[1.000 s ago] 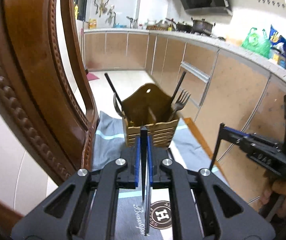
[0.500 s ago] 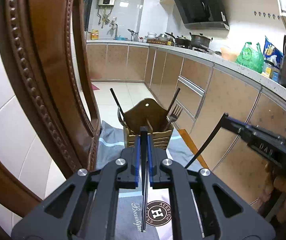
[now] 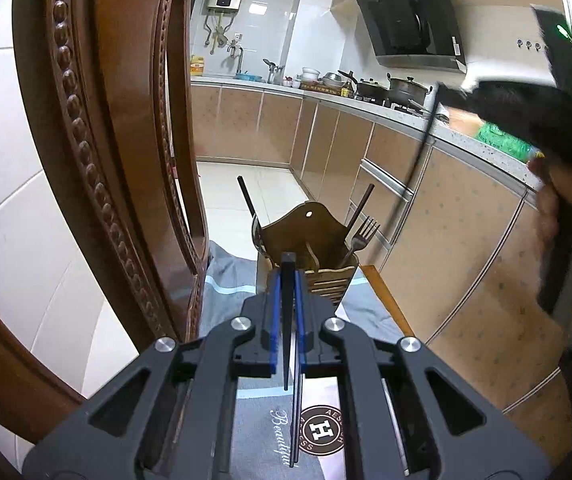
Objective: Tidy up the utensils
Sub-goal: 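Lift both chopsticks upright and carry them over the holder with both tools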
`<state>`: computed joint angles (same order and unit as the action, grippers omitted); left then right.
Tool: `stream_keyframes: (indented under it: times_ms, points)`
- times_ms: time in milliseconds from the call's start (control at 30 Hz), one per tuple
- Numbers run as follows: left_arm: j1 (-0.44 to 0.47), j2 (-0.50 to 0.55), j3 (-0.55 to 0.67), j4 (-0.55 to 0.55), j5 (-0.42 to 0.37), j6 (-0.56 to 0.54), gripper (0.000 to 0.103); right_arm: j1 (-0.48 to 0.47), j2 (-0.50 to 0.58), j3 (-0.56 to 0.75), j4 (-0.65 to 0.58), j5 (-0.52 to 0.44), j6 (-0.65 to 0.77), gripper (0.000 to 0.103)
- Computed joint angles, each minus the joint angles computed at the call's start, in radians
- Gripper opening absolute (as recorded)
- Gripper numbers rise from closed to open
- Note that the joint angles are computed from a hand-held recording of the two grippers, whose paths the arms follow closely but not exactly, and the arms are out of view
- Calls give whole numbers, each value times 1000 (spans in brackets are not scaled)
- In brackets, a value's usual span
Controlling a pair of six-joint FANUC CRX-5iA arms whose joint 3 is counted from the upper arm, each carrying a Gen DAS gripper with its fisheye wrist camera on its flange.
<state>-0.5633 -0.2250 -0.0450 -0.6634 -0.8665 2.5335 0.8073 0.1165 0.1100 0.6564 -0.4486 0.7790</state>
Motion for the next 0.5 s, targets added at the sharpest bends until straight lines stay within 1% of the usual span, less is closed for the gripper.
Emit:
stream_keyframes:
  times_ms: [67,233,333,433,500]
  points:
    - [10,-4,-8,11,13,-8,6,-8,37,33,41,6,-45,7]
    - [28,-9,-20,30,35,-17,6,-19,138,104,83,-5,-102,7]
    - [36,-9,-24,42,39,-25,6,-27,200,169,-32,-40,-71,7]
    - [45,-7,-27,53,43,-35,6,-43,228,167,-97,-39,-79,7]
    - [51,-6,-29,60,47,-35,6,-56,238,173,-201,-54,-29,8]
